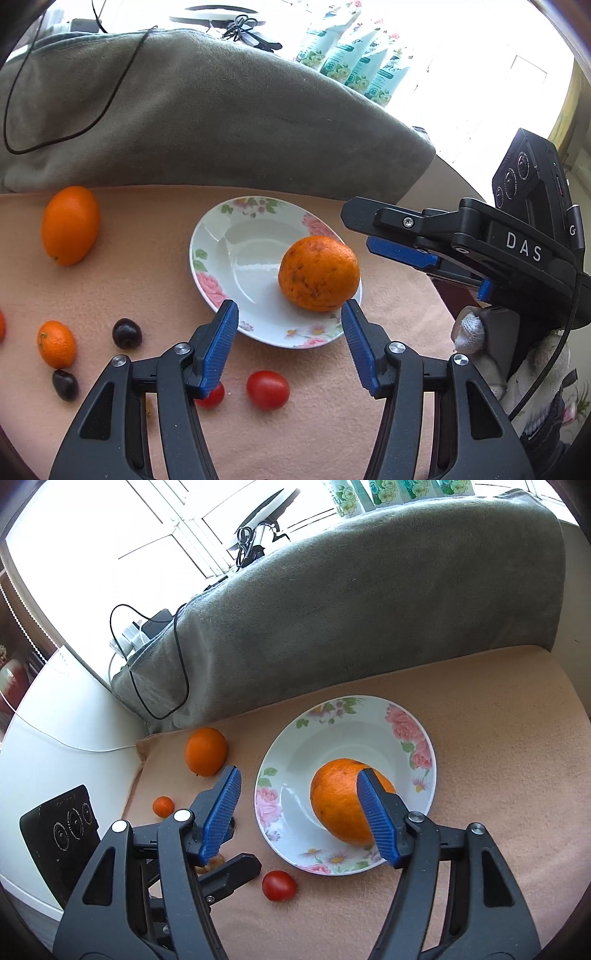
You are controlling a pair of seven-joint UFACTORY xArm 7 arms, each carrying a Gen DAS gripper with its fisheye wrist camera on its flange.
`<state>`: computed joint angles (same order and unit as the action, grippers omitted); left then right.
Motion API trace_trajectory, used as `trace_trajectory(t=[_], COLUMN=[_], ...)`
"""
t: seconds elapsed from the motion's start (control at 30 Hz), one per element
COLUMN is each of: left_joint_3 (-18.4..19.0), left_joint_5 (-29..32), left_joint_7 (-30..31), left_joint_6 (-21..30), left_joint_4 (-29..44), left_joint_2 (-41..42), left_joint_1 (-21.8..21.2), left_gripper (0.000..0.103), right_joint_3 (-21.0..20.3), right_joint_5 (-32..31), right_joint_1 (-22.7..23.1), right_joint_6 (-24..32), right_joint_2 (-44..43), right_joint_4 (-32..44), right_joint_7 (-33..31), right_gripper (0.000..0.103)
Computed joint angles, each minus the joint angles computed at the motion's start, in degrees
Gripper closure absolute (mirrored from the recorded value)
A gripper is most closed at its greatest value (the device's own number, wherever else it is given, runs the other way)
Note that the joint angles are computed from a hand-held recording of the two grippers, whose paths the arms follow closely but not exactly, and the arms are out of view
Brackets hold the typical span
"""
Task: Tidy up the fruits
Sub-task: 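Withdraw both grippers and move toward the small tangerine and brown fruit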
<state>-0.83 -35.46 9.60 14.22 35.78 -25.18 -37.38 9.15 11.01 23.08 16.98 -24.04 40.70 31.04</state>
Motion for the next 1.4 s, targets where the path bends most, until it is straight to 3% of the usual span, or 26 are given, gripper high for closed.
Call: trace_trajectory(t=[0.17, 0.43, 0.8, 1.13, 1.4], left_joint_3=[-1.41, -0.70, 1.46, 4.68, 8.05], left_joint_5=[2.22, 6.27, 12.70, 16.64, 16.19], left_joint_7=[-2.12, -4.35, -10.13, -12.42, -11.07], left_joint_6=[-0.25, -0.58, 0.91, 3.23, 3.70], left_joint_4=[-1.60, -4.25, -9.88, -13.92, -14.91], left_joint_2=[-1.81, -5.04, -12.85, -19.57, -19.28], left_joint_1=[1.45, 2.80, 9.49, 16.17, 17.55], left_gripper=[0.047, 0.046, 0.046, 0.046, 0.046], right_joint_3=[1.91, 4.21, 8.23, 10.47, 8.83], right_joint_5=[-2.00, -5.35, -11.01, -14.51, -13.00], right_joint_1=[-1.50, -2.89, -3.35, -0.55, 3.90], right_joint_6=[-0.41, -0.54, -0.23, -1.49, -1.90], right_joint_2=[-1.83, -4.83, -8.69, -6.49, -0.87], right_joint_4=[-1.38, -3.12, -4.79, -4.25, -1.71], right_joint_7=[2.71, 6.83, 10.21, 9.34, 5.69], right_gripper=[0.029, 0.025, 0.024, 0.024, 0.024])
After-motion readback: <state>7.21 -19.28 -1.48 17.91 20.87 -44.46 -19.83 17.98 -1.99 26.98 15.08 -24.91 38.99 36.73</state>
